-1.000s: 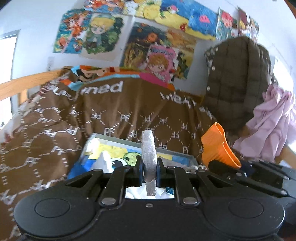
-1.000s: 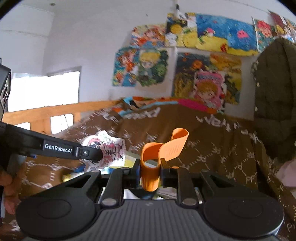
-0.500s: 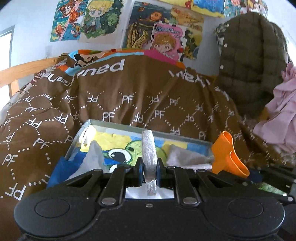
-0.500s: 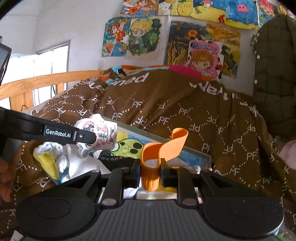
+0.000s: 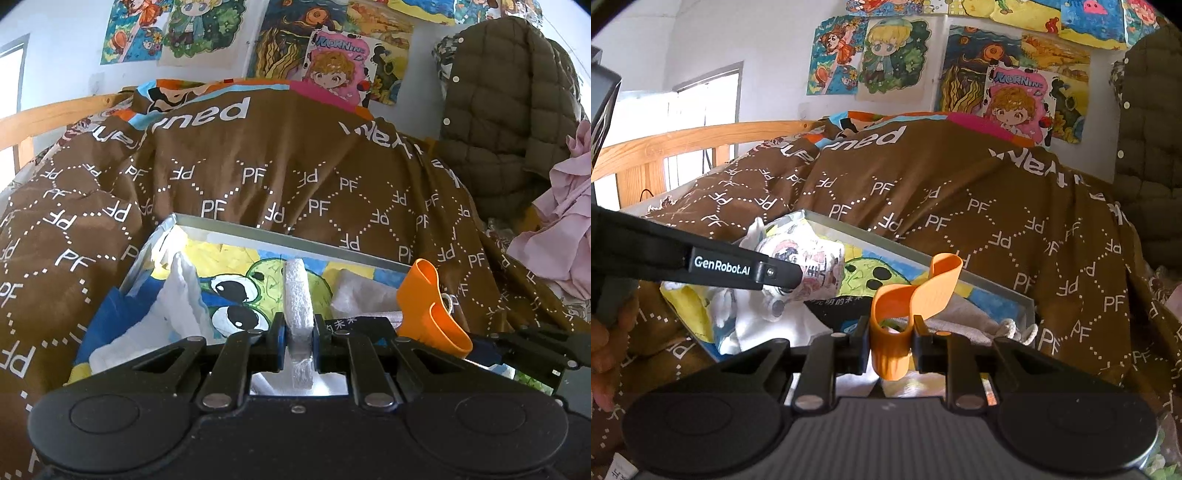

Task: Organize soft objects
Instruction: 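Carry the orange cup and white pouch over the tray with both grippers, then lower both items into the tray and open both grippers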

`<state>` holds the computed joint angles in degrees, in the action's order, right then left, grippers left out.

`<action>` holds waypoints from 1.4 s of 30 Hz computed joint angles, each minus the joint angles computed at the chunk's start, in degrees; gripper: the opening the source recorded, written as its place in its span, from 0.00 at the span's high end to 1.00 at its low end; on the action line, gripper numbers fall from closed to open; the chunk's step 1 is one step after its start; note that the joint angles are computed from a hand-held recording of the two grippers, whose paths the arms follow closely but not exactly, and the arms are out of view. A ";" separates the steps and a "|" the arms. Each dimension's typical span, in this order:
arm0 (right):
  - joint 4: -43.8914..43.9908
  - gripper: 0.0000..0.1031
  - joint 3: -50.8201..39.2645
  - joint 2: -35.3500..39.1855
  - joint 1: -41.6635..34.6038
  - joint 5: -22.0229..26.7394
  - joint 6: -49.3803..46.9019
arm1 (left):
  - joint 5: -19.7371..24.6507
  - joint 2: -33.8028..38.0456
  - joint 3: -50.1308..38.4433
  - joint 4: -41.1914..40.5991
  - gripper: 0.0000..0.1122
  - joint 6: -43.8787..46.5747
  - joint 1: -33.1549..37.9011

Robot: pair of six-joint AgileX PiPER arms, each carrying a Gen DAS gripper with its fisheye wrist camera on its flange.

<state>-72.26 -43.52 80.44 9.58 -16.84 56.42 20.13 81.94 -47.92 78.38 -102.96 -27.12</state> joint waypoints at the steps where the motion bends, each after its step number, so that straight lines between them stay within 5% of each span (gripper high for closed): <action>1: -0.76 0.76 -0.18 0.06 -0.03 0.02 0.86 | -0.06 0.02 0.04 -0.01 0.87 -0.14 0.10; 25: -1.98 0.63 -0.62 0.55 -0.42 0.48 3.31 | 0.46 0.35 -0.71 -6.93 0.82 4.03 1.24; 32: -0.82 0.54 -0.69 0.86 -1.14 -0.32 2.90 | 1.17 0.37 -0.73 -6.94 0.69 3.27 0.99; 42: 1.08 0.37 0.26 -0.77 -2.67 -1.65 2.76 | 4.41 -1.72 0.83 -3.94 0.38 -0.30 -1.17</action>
<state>-71.18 -43.26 79.68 6.91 -18.50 59.18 24.54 80.22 -47.09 74.44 -103.26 -28.29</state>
